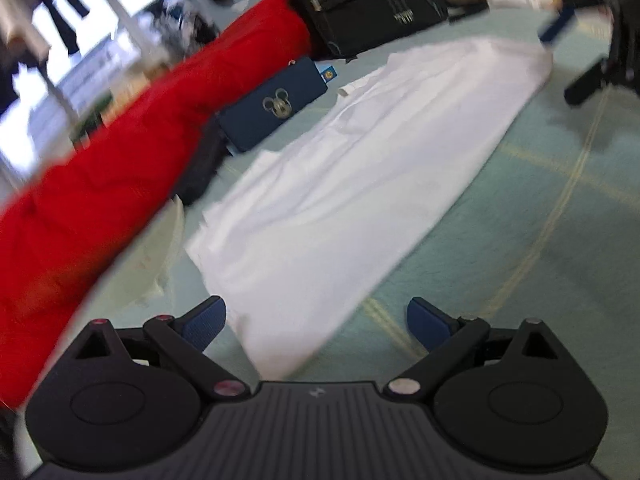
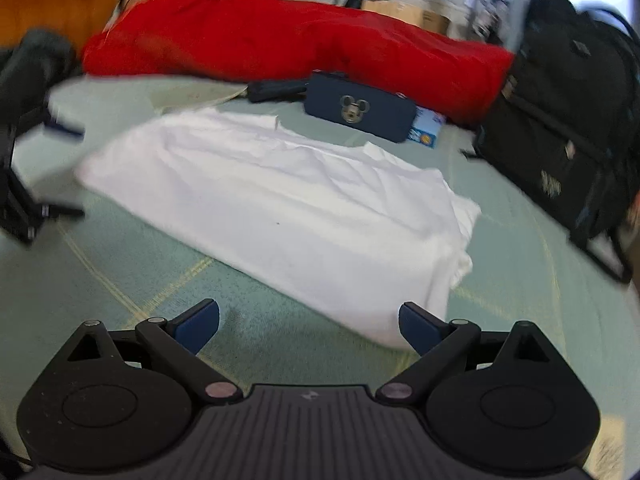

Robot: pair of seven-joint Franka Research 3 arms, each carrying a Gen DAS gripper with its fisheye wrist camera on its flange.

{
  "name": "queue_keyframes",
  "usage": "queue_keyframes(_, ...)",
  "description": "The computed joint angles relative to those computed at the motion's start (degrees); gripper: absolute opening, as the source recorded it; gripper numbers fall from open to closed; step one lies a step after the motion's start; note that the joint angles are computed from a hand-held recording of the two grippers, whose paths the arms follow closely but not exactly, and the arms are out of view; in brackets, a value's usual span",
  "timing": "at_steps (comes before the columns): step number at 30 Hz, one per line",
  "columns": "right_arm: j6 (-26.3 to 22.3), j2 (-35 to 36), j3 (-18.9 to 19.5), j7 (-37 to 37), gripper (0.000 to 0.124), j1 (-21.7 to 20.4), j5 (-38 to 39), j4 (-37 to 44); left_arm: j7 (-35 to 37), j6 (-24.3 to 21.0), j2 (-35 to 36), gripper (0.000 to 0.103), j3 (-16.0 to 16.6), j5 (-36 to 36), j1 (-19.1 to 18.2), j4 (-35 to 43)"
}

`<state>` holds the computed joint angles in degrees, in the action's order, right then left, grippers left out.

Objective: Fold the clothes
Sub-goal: 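Swing both open grippers around to the side of the folded shirt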

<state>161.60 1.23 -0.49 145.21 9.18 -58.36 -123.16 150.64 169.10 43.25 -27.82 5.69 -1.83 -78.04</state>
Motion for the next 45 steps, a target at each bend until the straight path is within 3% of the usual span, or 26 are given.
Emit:
queue_keyframes(3, -7.82, 2.72, 0.88, -4.15, 0.099, 2.03, -6.23, 3.63, 3.17, 6.23, 0.27, 0.097, 1.7, 5.03, -1.33, -1.81)
queue_keyframes(7, -10.94, 6.45, 0.25, -9.39, 0.1, 4.29, -10.23, 7.55, 4.65, 10.79, 1.5, 0.097, 1.82, 10.82, -2.18, -2.19)
queue_keyframes(15, -10.1, 15.37, -2.8, -17.47, 0.102, 8.07, -12.89, 18.07, 5.01, 9.93, 6.47, 0.097, -0.91, 15.1, -4.64, 3.86)
queue_keyframes(20, -7.02, 15.9, -5.64, -17.8, 0.103, 8.78, -12.07, 18.42, 6.87, 9.62, 8.01, 0.097, -1.75, 15.5, -4.48, 5.69)
queue_keyframes(23, -10.02, 12.94, -6.81, -14.97, 0.103, 9.21, -15.53, 14.91, 6.63, 9.9, 8.18, 0.099, 0.35, 15.21, -4.73, 6.97)
queue_keyframes(26, -13.82, 10.18, -6.12, -13.26, 0.103, 7.66, -16.53, 11.93, 3.38, 9.35, 8.51, 0.099, 5.18, 14.56, -7.04, 9.71)
queue_keyframes(31, -18.17, 10.51, -4.02, -13.02, 0.102, 6.37, -20.03, 11.99, 0.13, 13.37, 8.66, 0.096, 10.23, 17.32, -10.31, 9.62)
queue_keyframes(35, -16.54, 12.89, -3.05, -13.06, 0.088, 6.94, -23.47, 14.25, -1.99, 14.68, 9.7, 0.092, 10.76, 19.93, -11.99, 10.58)
queue_keyframes(40, -13.17, 13.0, -3.61, -13.97, 0.086, 6.69, -24.07, 14.35, -1.12, 12.96, 9.66, 0.088, 8.42, 21.91, -10.1, 10.61)
queue_keyframes(44, -16.09, 10.97, -3.99, -15.68, 0.086, 6.35, -26.11, 11.87, -2.29, 12.77, 10.46, 0.089, 13.71, 21.95, -12.11, 13.55)
queue_keyframes(45, -17.16, 10.92, -3.85, -16.0, 0.086, 6.28, -26.85, 11.66, -2.43, 12.36, 10.54, 0.086, 13.64, 21.92, -12.06, 13.68)
